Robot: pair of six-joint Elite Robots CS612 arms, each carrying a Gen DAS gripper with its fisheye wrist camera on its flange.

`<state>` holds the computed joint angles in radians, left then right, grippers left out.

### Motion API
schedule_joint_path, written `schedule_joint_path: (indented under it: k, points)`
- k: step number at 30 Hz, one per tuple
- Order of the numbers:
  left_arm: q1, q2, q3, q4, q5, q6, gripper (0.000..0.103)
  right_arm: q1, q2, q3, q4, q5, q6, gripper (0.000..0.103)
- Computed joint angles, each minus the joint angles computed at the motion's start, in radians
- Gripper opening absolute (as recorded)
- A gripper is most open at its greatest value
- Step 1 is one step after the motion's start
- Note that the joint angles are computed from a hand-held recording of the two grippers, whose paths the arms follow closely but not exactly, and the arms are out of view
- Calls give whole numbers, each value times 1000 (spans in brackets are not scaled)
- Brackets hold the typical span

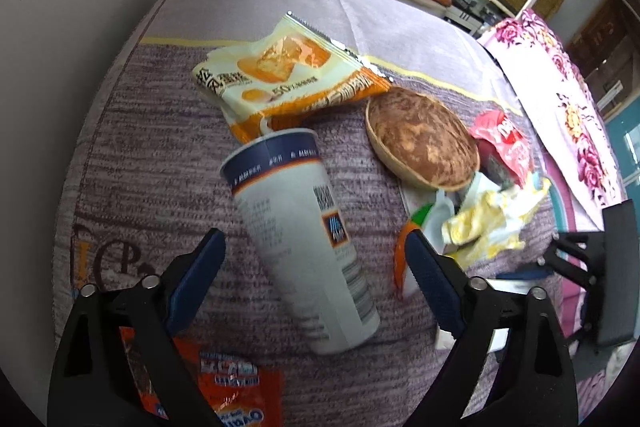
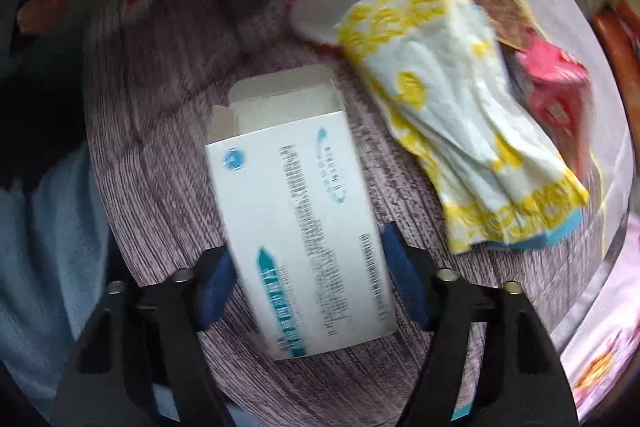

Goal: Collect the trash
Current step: 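Grasp the white medicine box with the right tool while the left tool grasps the white cylinder container, then carry the container and box to the teal bin and release the container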

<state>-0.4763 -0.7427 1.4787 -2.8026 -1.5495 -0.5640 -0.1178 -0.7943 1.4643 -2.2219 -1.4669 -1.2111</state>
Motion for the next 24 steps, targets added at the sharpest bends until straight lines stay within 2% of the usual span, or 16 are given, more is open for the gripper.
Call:
schedule_joint_path:
  k: [1,4,6,9,14,17,19,24]
  points:
    - [1,4,-7,8,-2,0,75,-2,-1,2,0,5,16,63]
    - [3,15,-25,43,-4,-5,57,-15,-3,-3,36,33,79,62]
    - [4,20,-29,35,-14,-12,56,-26,-8,1,57,62,136,62]
    - [-11,9,-15,38,42,-9,55,-52,-19,18,60,111,217,62]
    - [-17,-23,30,-9,52,-20,54,-93,-44,28,71,206,274,62]
    - [-23,-44,55,-37,62,-20,54,-116,-55,36,25,249,334,62]
    - [-29,-56,68,-53,64,-15,54,-129,-56,34,-3,272,407,62]
    - [-48,-74,85,-95,29,17,54,-165,-62,43,-62,336,493,62]
